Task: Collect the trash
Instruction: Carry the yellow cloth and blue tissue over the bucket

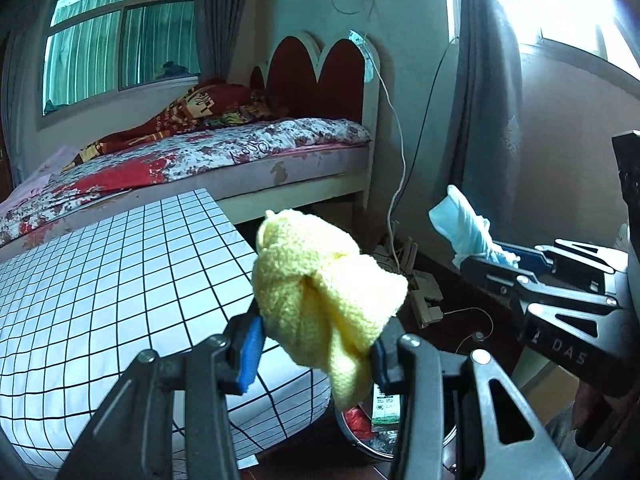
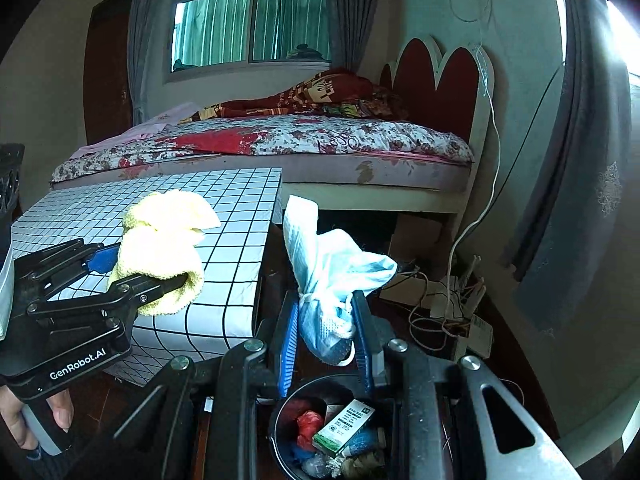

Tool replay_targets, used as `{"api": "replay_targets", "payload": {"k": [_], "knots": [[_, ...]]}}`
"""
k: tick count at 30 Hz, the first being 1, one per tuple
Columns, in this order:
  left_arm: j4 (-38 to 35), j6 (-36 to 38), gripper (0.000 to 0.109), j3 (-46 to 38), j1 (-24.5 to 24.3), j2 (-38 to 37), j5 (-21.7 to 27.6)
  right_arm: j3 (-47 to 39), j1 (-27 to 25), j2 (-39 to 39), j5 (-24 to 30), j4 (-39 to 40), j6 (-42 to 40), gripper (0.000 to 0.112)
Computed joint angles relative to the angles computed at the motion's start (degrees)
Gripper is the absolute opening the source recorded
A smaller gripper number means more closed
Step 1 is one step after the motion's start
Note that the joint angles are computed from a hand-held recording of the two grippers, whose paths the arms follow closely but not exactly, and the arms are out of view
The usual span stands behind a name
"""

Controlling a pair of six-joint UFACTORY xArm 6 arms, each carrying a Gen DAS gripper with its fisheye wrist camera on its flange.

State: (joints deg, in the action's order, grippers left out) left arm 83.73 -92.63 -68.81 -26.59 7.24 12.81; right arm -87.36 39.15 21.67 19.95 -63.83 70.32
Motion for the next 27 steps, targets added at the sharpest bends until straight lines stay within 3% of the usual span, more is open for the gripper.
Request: {"api": "replay_targets", "payload": {"k": [14,20,27], "knots": [[-6.57,6.65,0.045,-2.25,-3.61,5.24,-2.59,10.35,-3.98,-4.57,-3.10,-2.09,5.17,0.027],[-5.36,3.97,0.045,-3.15,-4.96,7.44,-2.88,12.30,-5.42,-3.99,-4.82,-3.54,7.32,0.027],[-11.57,8.63,0.045,-3.73,-5.54,10.96,-3.24,13.12,-6.69,-1.79,-6.59,-0.01,3.96,0.027]]}}
